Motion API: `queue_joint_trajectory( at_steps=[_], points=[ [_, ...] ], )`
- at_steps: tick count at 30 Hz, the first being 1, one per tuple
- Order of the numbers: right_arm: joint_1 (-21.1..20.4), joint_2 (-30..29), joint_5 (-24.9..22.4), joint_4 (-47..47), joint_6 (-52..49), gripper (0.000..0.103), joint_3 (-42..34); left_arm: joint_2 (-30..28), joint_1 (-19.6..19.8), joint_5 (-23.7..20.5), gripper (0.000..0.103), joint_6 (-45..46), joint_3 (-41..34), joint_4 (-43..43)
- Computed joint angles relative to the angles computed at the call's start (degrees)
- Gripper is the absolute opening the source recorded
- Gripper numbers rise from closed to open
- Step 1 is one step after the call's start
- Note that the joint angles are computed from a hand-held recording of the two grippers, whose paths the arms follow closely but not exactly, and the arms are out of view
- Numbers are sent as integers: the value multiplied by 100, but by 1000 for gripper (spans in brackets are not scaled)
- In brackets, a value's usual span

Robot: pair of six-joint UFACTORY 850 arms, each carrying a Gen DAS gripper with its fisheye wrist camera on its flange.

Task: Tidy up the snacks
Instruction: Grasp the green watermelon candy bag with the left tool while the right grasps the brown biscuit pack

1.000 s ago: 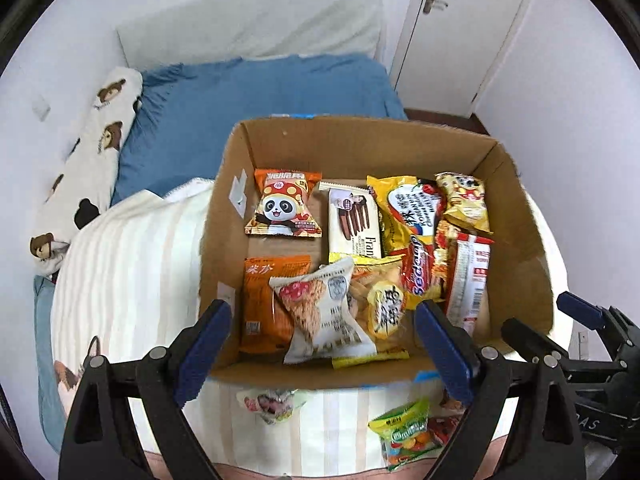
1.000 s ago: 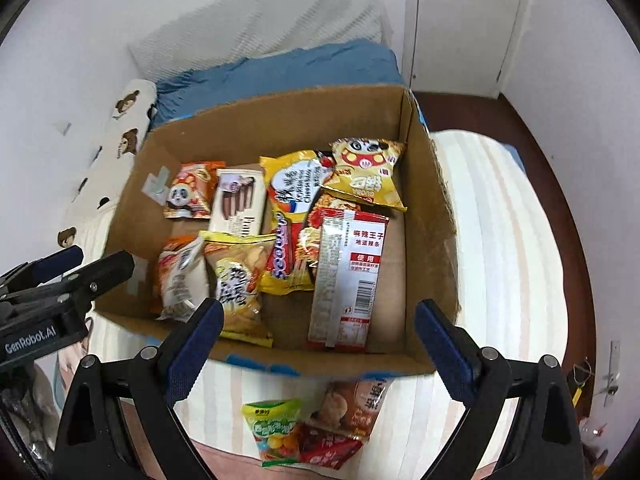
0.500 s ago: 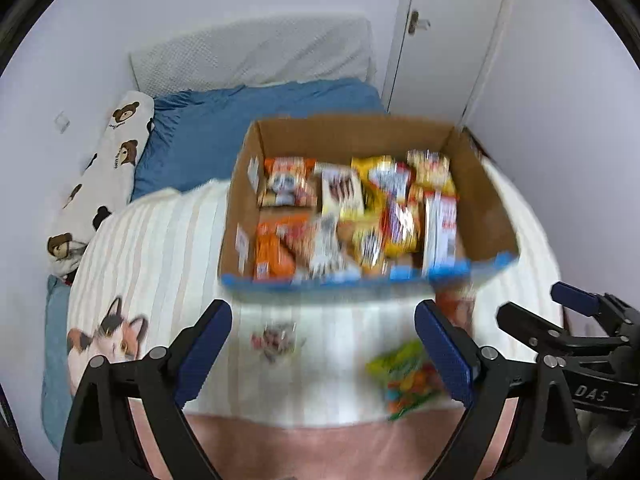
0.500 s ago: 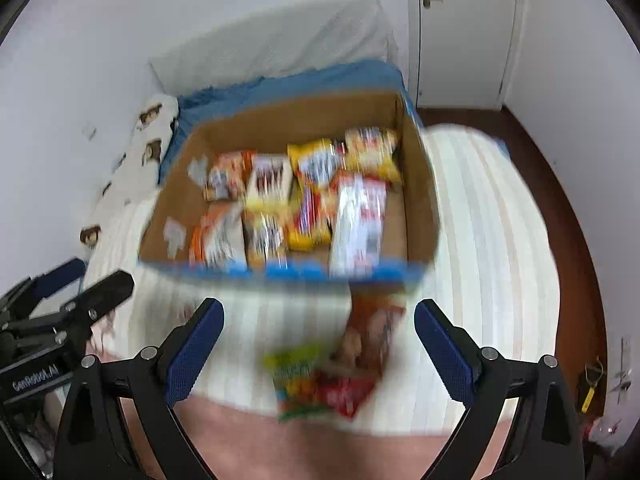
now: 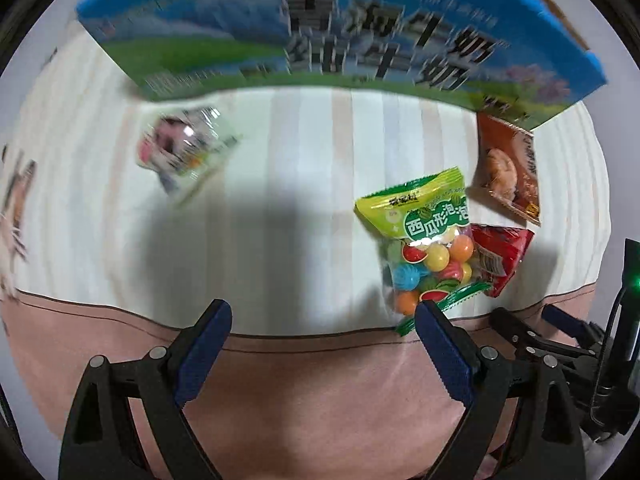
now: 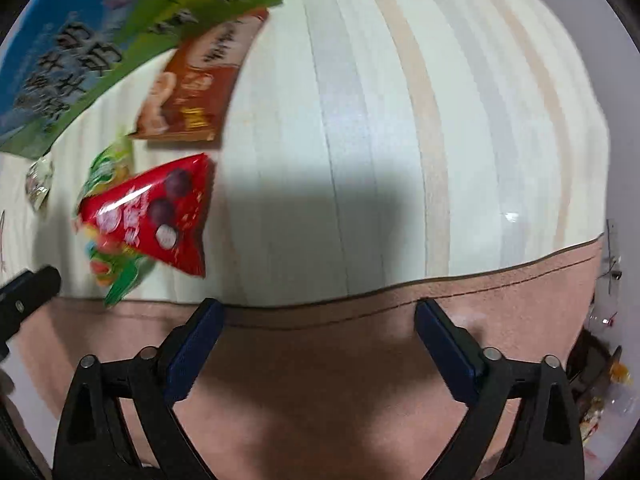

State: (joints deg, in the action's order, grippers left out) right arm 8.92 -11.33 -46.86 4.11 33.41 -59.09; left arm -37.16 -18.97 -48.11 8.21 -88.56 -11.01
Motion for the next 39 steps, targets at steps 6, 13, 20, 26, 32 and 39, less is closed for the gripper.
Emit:
queue_joint_trajectory(
  at_steps=[6,13,20,26,32,39],
  points=[
    [-276,-386,-353,671,-720,103,-172,-287,17,-234,94,-8,-307,-560],
    [-641,511,16,899,-626,59,151,-607,-56,-583,94,22,-722,-1215],
    [-667,456,259,1421,-936,65,-379,-886,-267,-512,59,-230,-1108,-934],
    [-411,-700,298,506,-407,65,-1457,-588,-237,-308,55,-363,-708,-447],
    [-40,-1198,94,-762,334,59,-1916,-381,-101,-194,55,-483,-322,-313],
    [-187,-267,290,-477,24,59,-1063,-370,-323,-61,55,-654,-237,-202]
  ],
)
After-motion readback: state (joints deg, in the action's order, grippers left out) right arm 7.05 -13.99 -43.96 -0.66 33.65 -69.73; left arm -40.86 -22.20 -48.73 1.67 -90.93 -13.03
